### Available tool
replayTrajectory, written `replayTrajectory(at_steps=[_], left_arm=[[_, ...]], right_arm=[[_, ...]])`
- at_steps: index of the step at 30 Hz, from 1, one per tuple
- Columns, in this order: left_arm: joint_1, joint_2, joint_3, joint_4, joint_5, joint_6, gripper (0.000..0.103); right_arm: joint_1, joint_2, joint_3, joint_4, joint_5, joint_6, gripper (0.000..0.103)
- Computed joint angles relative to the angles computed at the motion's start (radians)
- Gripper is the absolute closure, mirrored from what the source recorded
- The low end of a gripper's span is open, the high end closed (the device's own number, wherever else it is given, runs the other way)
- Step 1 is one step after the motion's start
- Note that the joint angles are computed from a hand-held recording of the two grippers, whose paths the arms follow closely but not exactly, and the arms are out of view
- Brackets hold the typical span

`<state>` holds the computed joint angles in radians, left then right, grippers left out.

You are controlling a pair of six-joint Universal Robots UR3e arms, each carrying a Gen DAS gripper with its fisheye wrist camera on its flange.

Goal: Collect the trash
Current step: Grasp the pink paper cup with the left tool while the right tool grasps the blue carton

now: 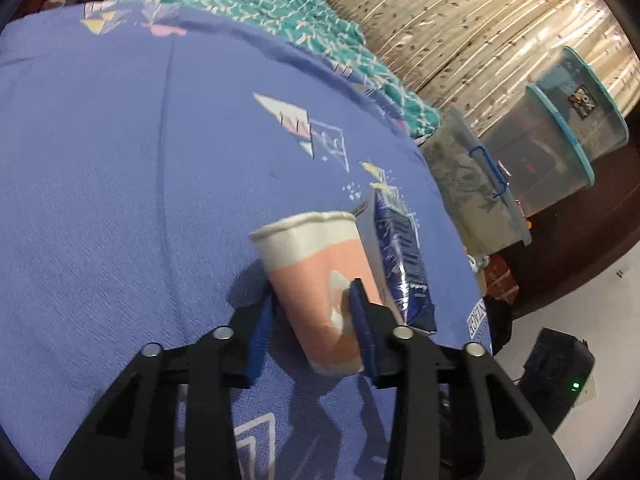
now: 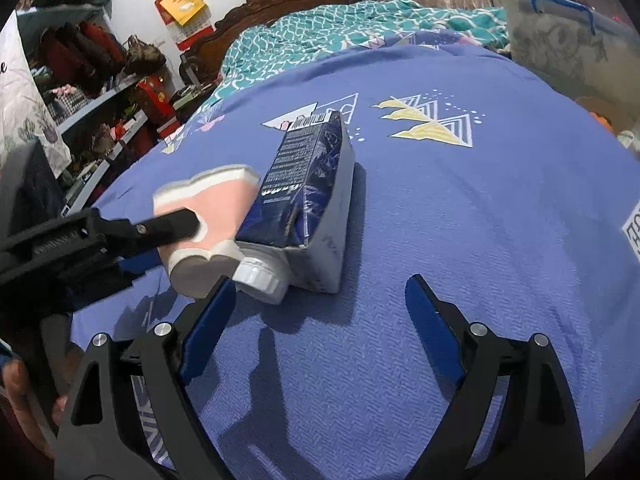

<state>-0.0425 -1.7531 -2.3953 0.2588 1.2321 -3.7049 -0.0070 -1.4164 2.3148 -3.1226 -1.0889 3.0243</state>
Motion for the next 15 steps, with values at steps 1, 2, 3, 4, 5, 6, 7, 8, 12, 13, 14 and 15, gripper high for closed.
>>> replayTrajectory(at_steps=[1,2,3,4,5,6,7,8,12,13,14,15], left_arm=[[-0.001,0.018,-0.005,-0.009,0.014,0.008,0.073],[0.000,0.047,-0.015,-0.021,0.041,0.021,0.074],[0.005,0.078,-0.028,-0.035,0.067,0.031,0.075],[0.006,0.095,-0.030,-0.046,0.085,0.033,0.075],[0.015,0.117,-0.042,-0.054,0.102,0.039,0.075],[0.024,0.132,-0.052,-0.059,0.115,0.042,0.075],[0.033,0.142,-0.056,-0.066,0.118,0.047,0.075],[0.044,0.148,-0.061,-0.070,0.114,0.052,0.074],[0.060,0.140,-0.057,-0.092,0.098,0.033,0.044],[0.062,0.132,-0.061,-0.080,0.093,0.026,0.038],[0.064,0.126,-0.065,-0.069,0.092,0.024,0.034],[0.063,0.119,-0.061,-0.071,0.095,0.023,0.031]], right_arm=[[0.005,0.004,-0.004,0.001,-0.004,0.001,0.017],[0.010,0.007,-0.008,0.001,-0.010,0.003,0.017],[0.015,0.008,-0.011,-0.001,-0.017,0.004,0.017],[0.016,0.010,-0.015,0.001,-0.020,0.004,0.017],[0.020,0.014,-0.020,0.000,-0.025,0.005,0.016],[0.024,0.017,-0.022,-0.002,-0.030,0.008,0.016],[0.030,0.021,-0.027,-0.005,-0.038,0.010,0.016],[0.036,0.025,-0.033,-0.008,-0.046,0.012,0.016],[0.052,0.031,-0.052,-0.005,-0.064,0.023,0.016],[0.053,0.031,-0.055,-0.003,-0.066,0.024,0.016],[0.056,0.030,-0.059,-0.001,-0.069,0.025,0.016],[0.058,0.028,-0.063,-0.001,-0.072,0.026,0.016]])
